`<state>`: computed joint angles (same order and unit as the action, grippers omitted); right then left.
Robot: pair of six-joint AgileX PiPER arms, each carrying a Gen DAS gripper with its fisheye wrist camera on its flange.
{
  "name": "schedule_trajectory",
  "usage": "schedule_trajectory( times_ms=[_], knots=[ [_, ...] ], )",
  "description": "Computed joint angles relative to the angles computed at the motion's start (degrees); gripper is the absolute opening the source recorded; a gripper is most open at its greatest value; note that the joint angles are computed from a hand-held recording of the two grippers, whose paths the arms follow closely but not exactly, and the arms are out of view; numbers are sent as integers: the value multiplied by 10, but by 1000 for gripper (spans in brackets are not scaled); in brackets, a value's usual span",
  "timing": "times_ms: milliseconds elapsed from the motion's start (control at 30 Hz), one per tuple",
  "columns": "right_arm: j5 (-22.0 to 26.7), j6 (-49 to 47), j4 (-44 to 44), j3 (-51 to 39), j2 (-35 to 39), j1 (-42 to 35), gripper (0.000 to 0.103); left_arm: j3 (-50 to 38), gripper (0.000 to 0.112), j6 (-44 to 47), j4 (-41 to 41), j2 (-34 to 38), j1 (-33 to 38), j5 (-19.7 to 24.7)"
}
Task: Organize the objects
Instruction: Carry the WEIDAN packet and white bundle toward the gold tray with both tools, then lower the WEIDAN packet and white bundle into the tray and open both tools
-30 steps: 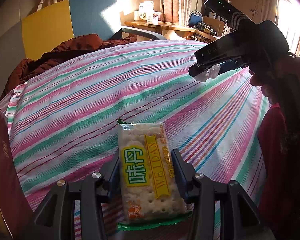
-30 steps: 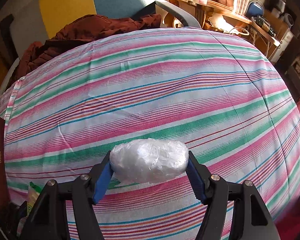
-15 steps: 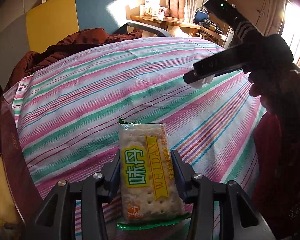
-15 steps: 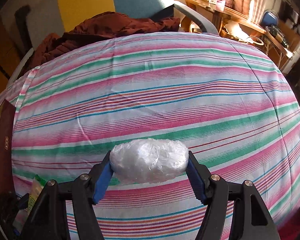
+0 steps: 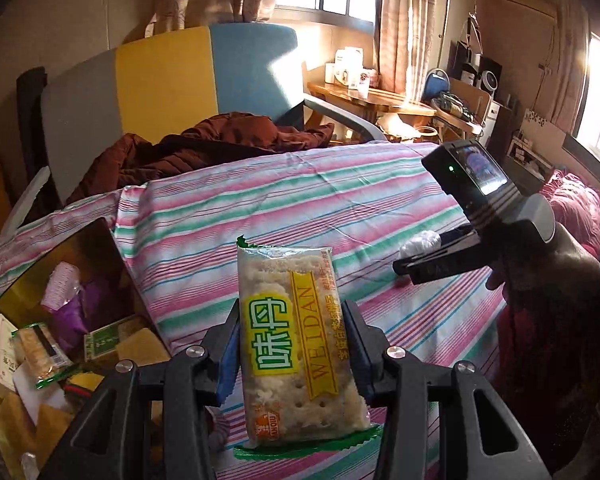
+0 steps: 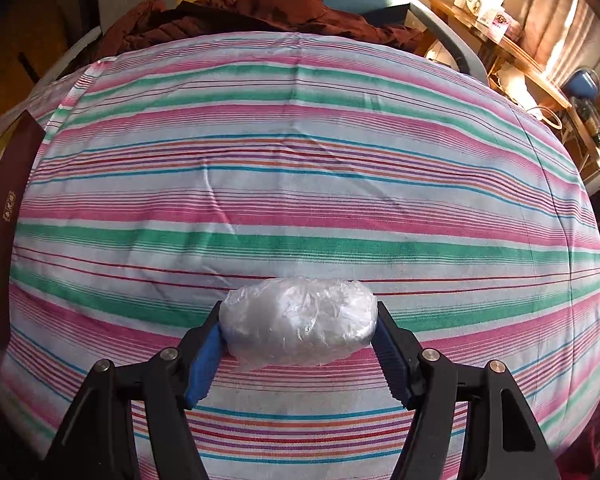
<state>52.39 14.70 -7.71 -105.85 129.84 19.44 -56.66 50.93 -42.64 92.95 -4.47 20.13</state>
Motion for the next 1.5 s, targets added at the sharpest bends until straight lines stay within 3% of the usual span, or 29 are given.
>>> schedule_trajectory(
  times_ms=[500,967,1167,1500],
  knots=[
    [39,9,13,-37,17,65,69,39,46,9,11,-71,83,-16],
    [-39,82,38,-37,-18,146,69,49,46,32,2,-91,182,-8],
    [-51,80,52,-85,-17,185,69,47,46,52,-12,-88,232,-1],
    [-2,55,67,-237,49,239,69,46,46,95,-48,-67,306,14]
  ],
)
